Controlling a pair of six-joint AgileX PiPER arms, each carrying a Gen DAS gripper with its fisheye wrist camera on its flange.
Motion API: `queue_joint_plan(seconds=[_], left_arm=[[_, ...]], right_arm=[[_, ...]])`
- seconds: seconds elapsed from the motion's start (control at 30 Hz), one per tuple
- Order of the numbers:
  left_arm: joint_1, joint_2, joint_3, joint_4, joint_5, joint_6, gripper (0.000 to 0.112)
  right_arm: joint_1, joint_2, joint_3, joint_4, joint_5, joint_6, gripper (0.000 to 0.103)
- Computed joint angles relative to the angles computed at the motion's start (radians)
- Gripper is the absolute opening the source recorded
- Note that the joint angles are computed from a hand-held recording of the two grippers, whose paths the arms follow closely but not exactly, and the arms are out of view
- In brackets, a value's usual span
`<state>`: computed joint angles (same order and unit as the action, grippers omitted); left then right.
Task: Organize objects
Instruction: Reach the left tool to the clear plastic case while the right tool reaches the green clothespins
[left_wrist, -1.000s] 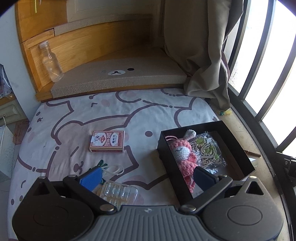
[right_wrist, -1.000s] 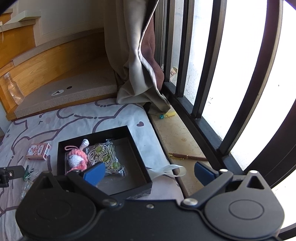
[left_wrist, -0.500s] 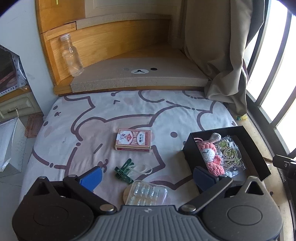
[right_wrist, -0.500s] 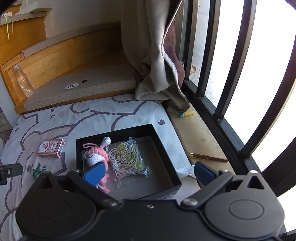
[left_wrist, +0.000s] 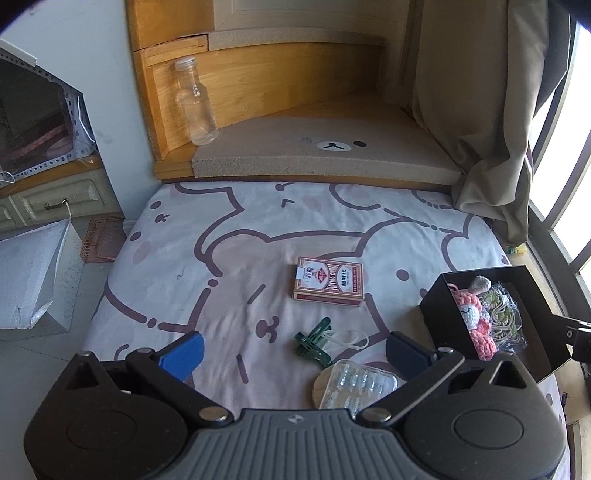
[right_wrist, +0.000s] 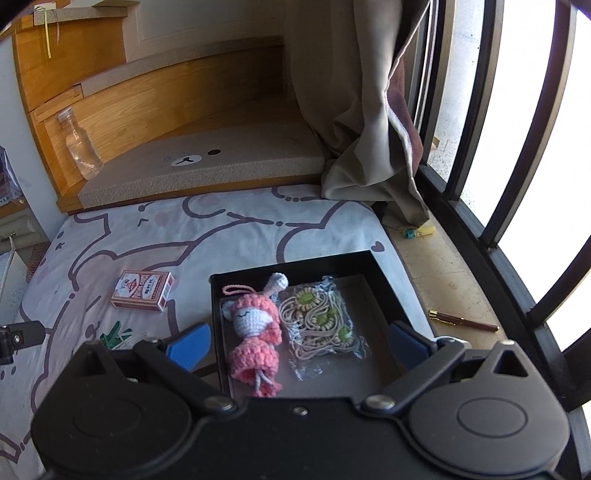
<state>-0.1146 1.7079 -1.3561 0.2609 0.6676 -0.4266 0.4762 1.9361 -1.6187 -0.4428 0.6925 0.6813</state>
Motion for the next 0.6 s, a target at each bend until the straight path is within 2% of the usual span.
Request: queue_joint_plan(seconds=[0.4,0.6], left_arm=[[0.068,-0.014,0.019,-0.001,0.005,0.029,0.103],[0.068,-0.010,0.016,-0.018,0.005,0.054,0.103]], right_arm=[[0.055,0.058,-0.088,0.019,0.027,-0.025,0.103],[0.051,0.053,-0.084,0.031,0.008,-0.026,0.103]])
